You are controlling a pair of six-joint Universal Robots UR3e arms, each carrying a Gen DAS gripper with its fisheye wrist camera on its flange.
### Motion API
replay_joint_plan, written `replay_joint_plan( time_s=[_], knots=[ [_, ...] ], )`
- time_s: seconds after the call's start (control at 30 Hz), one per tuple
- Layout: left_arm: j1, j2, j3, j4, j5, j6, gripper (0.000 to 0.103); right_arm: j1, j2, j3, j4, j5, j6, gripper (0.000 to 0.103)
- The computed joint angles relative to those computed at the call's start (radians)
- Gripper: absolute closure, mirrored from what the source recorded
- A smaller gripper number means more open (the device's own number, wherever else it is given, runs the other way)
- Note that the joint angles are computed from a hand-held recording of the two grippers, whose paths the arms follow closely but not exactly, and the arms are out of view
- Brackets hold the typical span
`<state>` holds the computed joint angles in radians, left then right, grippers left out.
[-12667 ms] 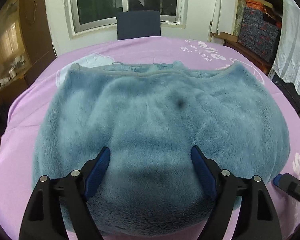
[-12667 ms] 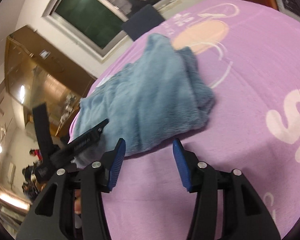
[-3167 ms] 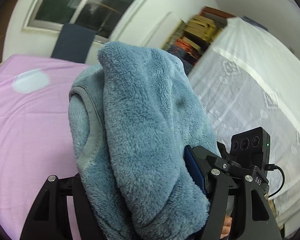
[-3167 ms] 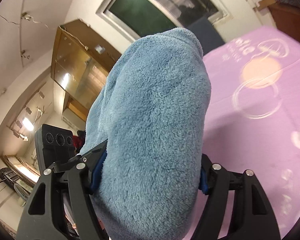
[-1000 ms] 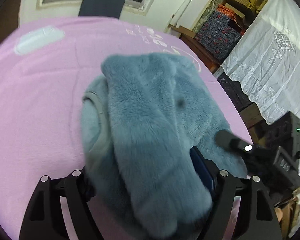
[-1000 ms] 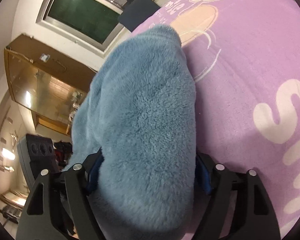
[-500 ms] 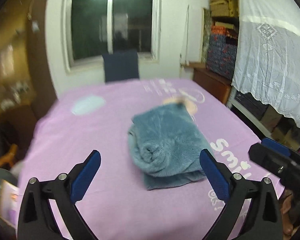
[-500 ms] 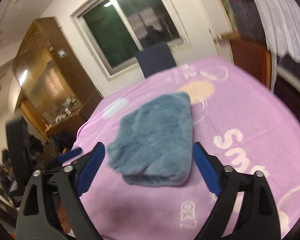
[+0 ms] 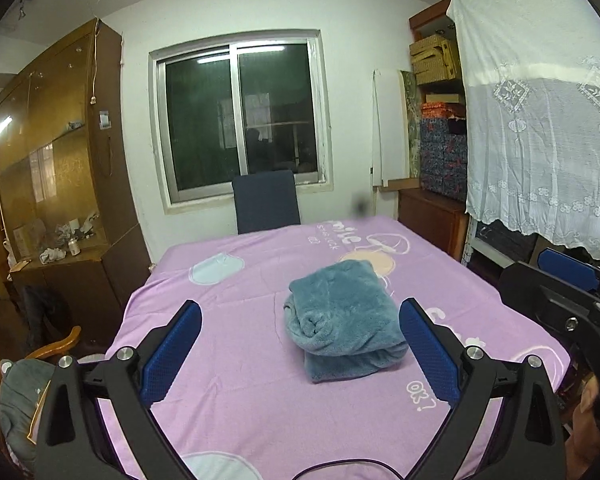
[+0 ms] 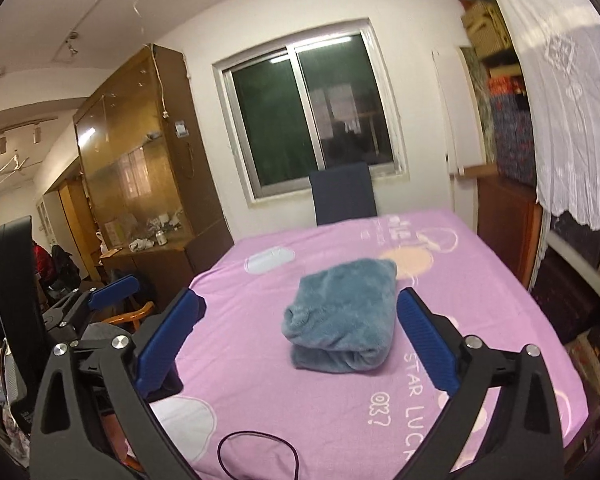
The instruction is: Fold large clothes
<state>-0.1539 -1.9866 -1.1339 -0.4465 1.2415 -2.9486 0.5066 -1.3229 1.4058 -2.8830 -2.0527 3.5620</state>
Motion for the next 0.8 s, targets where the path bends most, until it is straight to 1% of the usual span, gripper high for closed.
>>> replay_joint_plan(
  time_s=[0.07,0.13,0.2,0.27,0.33,0.47,0.53,0.63,0.8],
  knots=[
    [-0.005,-0.027,0.028,-0.028,0.006,0.001,0.003,0.008,0.018,-0.023,0.011,-0.02,0.003,0.005],
    [-0.015,-0.079,0.09,-0.08,0.021,0.004,0.003,-0.006,0.025,-0.021,0.025,-0.009,0.026,0.005],
    [-0.025,-0.126,0.147,-0.127,0.039,0.006,0.003,-0.049,0.038,-0.008,0.023,0.04,0.051,0.005],
    [-0.037,-0.197,0.243,-0.202,0.065,0.001,0.003,-0.091,0.049,0.007,0.028,0.096,0.072,0.005],
    [-0.04,-0.255,0.326,-0.274,0.069,-0.007,0.003,-0.134,0.071,0.015,0.034,0.145,0.088,0.005],
    [-0.047,-0.362,0.488,-0.392,0.076,-0.021,0.003,-0.185,0.126,0.002,0.077,0.182,0.111,0.005],
    [-0.057,-0.405,0.555,-0.428,0.095,-0.02,0.003,-0.215,0.147,0.009,0.074,0.219,0.122,0.005],
    [-0.069,-0.444,0.62,-0.464,0.108,-0.012,0.003,-0.239,0.173,0.002,0.086,0.249,0.13,0.005],
    [-0.088,-0.458,0.641,-0.467,0.143,-0.005,0.003,-0.253,0.194,-0.023,0.119,0.267,0.127,0.005]
  ],
)
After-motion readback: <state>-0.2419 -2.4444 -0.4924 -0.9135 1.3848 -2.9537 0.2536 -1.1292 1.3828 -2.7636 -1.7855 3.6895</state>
